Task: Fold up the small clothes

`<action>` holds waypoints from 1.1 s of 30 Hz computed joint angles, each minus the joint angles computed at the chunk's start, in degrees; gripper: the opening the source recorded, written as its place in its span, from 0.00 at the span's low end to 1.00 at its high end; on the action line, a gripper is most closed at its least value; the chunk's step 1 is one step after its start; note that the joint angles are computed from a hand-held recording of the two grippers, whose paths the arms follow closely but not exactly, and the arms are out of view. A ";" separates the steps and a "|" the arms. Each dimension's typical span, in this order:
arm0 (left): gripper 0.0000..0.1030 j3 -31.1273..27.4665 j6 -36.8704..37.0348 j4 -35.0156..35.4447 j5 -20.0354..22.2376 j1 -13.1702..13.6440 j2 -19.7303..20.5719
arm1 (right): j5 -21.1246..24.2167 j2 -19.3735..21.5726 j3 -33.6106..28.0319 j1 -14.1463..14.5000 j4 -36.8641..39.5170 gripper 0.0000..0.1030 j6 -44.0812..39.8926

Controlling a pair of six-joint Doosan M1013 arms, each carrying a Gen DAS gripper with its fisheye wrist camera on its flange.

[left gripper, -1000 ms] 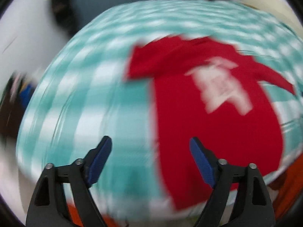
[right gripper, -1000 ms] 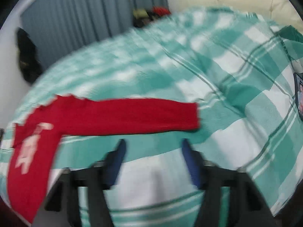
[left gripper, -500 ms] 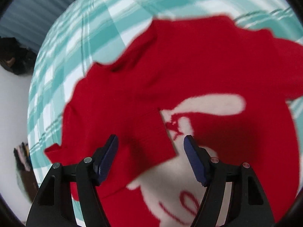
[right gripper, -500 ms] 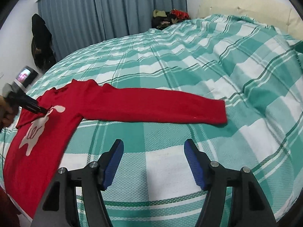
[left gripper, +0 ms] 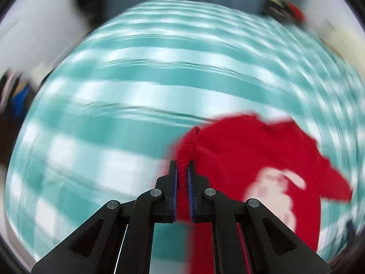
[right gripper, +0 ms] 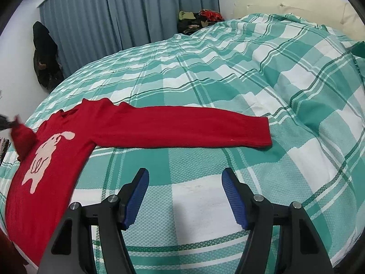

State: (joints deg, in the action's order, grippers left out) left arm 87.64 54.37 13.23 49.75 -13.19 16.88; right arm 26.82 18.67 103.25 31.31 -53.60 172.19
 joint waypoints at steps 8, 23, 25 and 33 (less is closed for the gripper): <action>0.06 10.01 -14.88 10.70 4.60 7.36 -3.22 | 1.49 1.21 -1.25 0.22 3.27 0.64 -2.42; 0.04 11.25 -25.50 22.17 16.69 8.05 2.17 | 4.27 2.31 -2.59 0.50 6.31 0.64 -5.66; 0.04 11.27 -25.99 22.07 17.29 8.07 2.71 | 4.15 2.15 -2.41 0.56 5.69 0.64 -5.13; 0.05 10.32 -24.72 20.45 18.78 8.33 4.26 | 4.30 2.03 -2.18 0.32 5.90 0.64 -4.06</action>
State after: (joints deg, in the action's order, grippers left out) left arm 97.96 29.65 33.69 68.53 -4.87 21.13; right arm 31.12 20.70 101.06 31.63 -47.70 168.13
